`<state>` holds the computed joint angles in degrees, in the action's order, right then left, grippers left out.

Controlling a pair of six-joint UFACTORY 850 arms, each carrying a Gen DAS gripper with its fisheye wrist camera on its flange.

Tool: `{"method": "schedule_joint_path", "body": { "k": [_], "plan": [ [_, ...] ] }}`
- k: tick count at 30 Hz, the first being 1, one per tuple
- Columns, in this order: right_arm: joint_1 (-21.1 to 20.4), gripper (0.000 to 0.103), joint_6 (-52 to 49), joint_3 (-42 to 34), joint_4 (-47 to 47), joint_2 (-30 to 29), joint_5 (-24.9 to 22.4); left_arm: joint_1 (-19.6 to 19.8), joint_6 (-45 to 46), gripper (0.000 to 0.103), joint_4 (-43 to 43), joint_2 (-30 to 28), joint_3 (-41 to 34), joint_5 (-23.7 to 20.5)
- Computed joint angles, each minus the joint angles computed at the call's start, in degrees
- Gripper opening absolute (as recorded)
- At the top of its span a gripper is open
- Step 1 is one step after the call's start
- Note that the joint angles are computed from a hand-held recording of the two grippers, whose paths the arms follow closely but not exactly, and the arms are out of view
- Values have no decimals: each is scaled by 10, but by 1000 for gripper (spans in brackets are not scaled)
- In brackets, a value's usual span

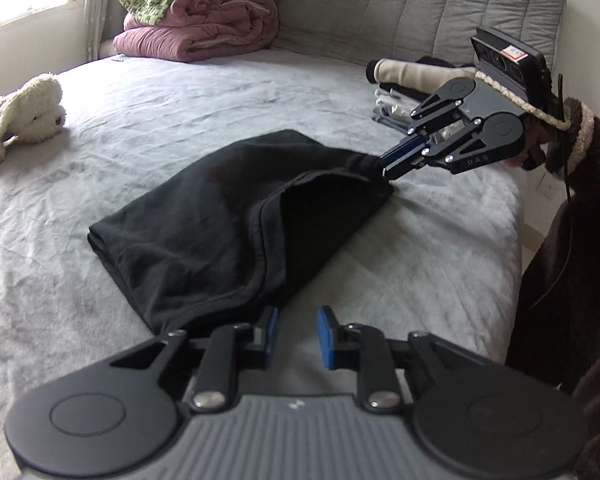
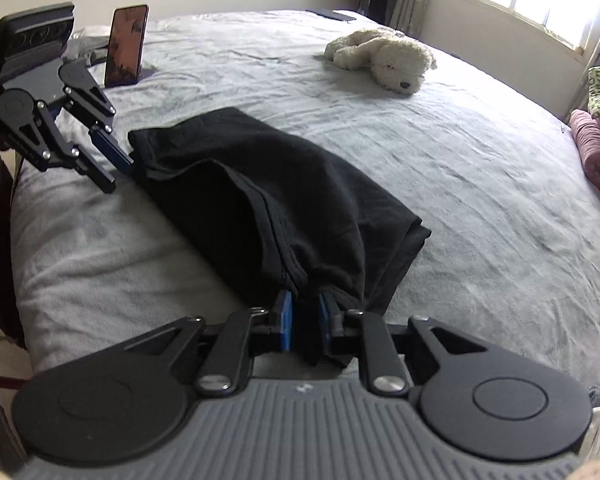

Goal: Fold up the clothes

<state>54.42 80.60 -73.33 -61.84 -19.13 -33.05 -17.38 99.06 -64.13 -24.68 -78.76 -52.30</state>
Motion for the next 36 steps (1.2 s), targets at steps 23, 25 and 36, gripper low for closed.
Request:
{"method": "schedule_joint_path", "body": {
  "k": [23, 25, 36],
  "plan": [
    [12, 4, -83, -84, -66, -82, -21, -65, 120, 3, -94, 3, 14, 131],
    [8, 3, -168, -100, 10, -96, -22, -71, 89, 1, -39, -3, 7, 139],
    [-25, 21, 112, -10, -104, -13, 138, -34, 7, 18, -17, -17, -34, 7]
  ]
}}
